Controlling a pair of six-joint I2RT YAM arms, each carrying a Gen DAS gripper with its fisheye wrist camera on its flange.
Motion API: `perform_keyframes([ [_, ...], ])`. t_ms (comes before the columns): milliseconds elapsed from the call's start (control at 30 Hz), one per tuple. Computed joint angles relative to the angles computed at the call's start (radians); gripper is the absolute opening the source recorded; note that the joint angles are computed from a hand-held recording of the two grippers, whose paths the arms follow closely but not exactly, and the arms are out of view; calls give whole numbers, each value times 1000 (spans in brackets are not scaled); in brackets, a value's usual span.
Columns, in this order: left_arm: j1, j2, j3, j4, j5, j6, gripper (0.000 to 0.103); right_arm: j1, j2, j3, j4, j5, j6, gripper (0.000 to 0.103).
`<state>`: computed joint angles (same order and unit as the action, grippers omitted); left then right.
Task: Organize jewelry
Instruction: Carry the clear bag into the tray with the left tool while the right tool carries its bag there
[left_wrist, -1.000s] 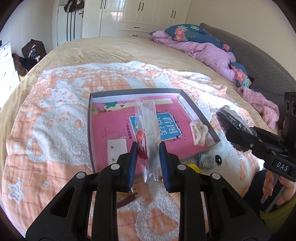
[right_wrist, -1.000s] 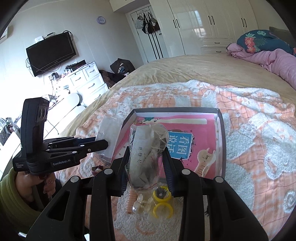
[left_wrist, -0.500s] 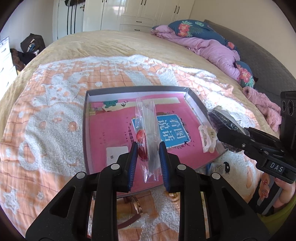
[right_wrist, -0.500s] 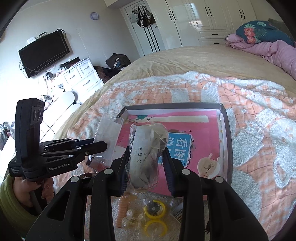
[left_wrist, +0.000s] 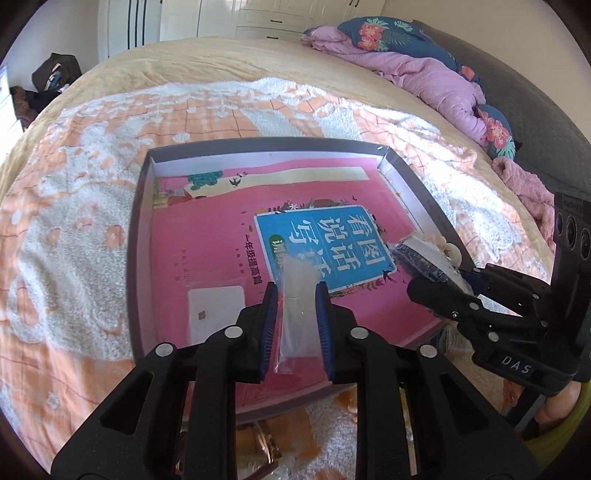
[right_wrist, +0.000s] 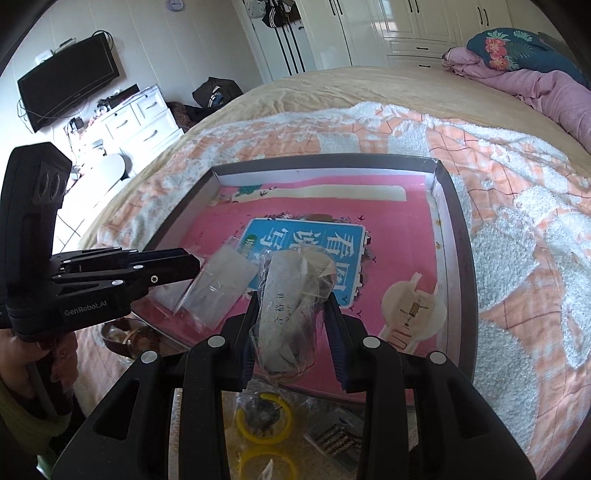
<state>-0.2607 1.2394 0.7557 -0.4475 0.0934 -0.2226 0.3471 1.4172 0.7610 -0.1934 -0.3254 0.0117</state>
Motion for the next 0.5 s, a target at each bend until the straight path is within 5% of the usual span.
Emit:
perform_keyframes([
  [500, 10, 34, -10, 21, 6, 5, 13, 15, 82, 19, 17, 44, 15, 36],
])
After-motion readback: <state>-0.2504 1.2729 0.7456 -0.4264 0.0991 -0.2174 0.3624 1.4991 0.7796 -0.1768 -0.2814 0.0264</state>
